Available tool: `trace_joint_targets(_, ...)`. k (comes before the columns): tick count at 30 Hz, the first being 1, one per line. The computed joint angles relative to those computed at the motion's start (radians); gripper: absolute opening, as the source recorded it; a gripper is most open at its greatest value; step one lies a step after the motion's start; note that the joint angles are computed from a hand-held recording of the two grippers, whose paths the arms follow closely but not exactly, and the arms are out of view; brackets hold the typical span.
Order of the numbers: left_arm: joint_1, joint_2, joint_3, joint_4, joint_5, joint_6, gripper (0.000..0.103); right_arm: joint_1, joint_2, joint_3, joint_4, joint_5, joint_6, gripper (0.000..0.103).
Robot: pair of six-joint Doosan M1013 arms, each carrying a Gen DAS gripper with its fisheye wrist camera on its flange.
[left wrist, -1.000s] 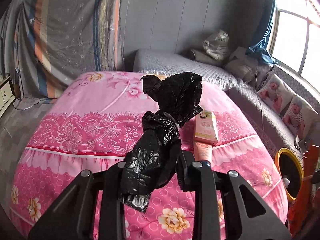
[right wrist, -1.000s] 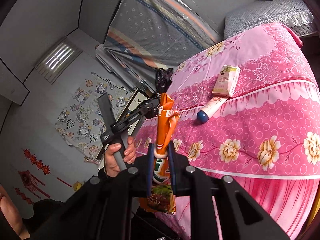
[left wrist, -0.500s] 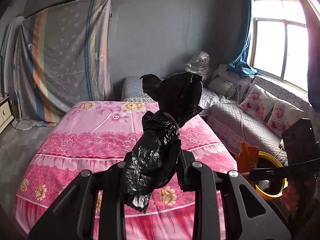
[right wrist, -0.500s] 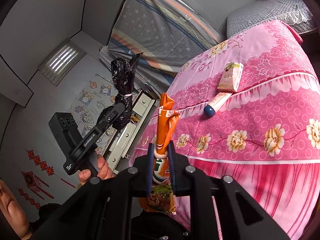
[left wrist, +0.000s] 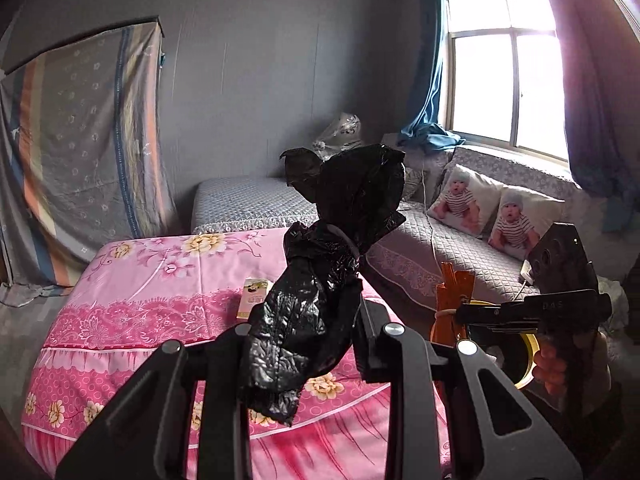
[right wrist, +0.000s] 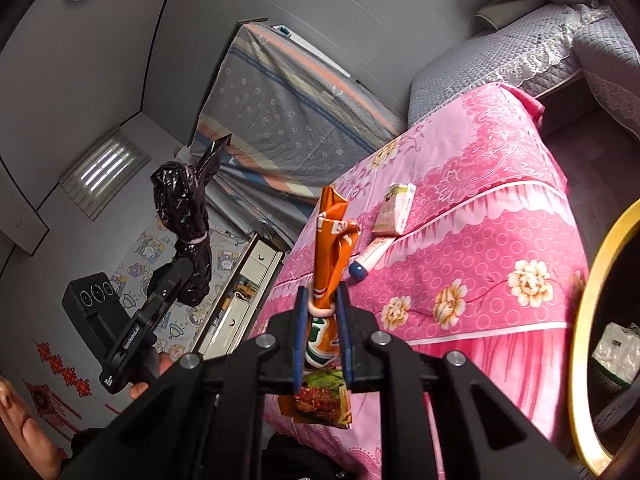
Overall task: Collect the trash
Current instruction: 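Carry both items over the yellow bin and open the right tool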
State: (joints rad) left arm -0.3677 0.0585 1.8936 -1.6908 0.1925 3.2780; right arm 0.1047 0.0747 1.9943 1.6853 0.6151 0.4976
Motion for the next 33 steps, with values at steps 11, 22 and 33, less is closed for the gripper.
trace_joint_targets(11, -0.046, 0.002, -0.008, 0.008, 0.051, 0.048, 0.025, -0.073, -0.071, 0.103, 0.151, -0.145, -0.081, 0.013)
trace_joint_targets(22, -0.089, 0.039, -0.048, 0.112, 0.102, -0.008, 0.025, -0.086, -0.114, 0.173, 0.358, -0.375, -0.277, 0.013)
trace_joint_targets(33, -0.118, 0.108, -0.114, 0.272, 0.15, -0.162, 0.025, -0.131, -0.096, 0.21, 0.498, -0.417, -0.371, 0.013)
